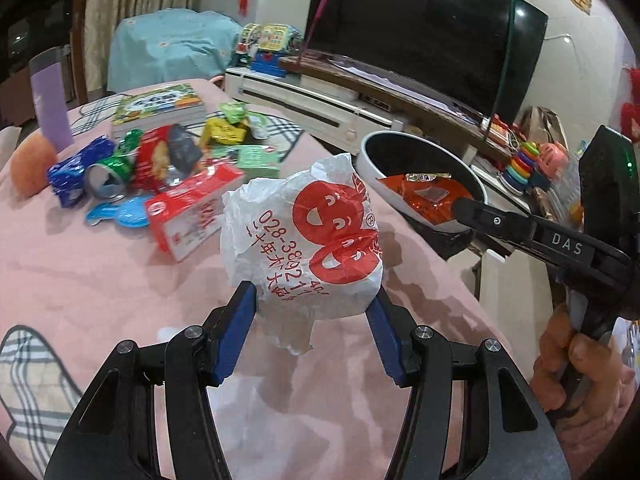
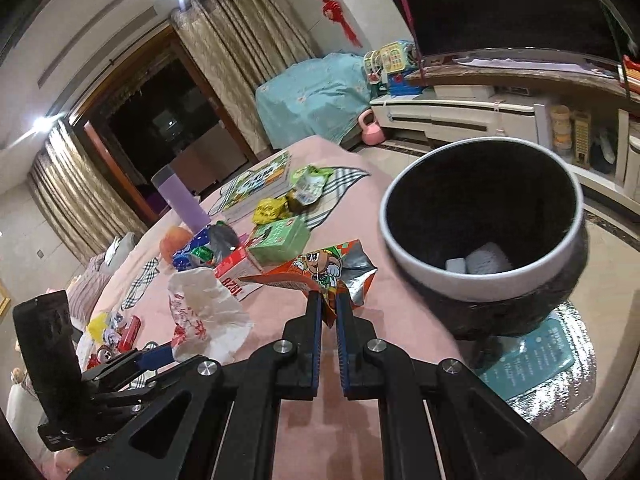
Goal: Collect trash
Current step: 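Carry bag and wrapper over the bin and open both tools to drop them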
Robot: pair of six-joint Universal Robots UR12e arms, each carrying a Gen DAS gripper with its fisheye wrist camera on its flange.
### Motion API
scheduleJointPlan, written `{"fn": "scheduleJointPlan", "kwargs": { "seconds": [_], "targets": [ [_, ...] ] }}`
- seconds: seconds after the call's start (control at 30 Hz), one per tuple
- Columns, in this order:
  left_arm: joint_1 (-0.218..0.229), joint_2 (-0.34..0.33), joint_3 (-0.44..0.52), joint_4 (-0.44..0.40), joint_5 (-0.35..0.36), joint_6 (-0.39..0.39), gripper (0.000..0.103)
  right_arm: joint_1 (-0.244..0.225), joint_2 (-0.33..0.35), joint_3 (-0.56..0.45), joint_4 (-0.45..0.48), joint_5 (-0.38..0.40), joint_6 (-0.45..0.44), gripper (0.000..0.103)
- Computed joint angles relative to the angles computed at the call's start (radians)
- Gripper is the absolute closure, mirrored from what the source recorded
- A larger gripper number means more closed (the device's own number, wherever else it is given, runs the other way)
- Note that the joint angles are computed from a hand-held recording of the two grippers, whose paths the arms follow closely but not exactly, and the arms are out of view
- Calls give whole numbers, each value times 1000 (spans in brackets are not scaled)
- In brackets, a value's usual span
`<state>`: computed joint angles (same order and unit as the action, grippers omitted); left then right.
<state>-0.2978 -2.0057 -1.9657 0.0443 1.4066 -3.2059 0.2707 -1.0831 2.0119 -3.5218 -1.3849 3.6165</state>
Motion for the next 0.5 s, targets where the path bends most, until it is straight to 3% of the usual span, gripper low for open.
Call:
{"fn": "scheduleJointPlan", "kwargs": {
  "seconds": [0.5],
  "targets": [
    [-51,-48,105,-68,-5,52,47,-53,-25,49,-43,-17,31,96]
  ]
}}
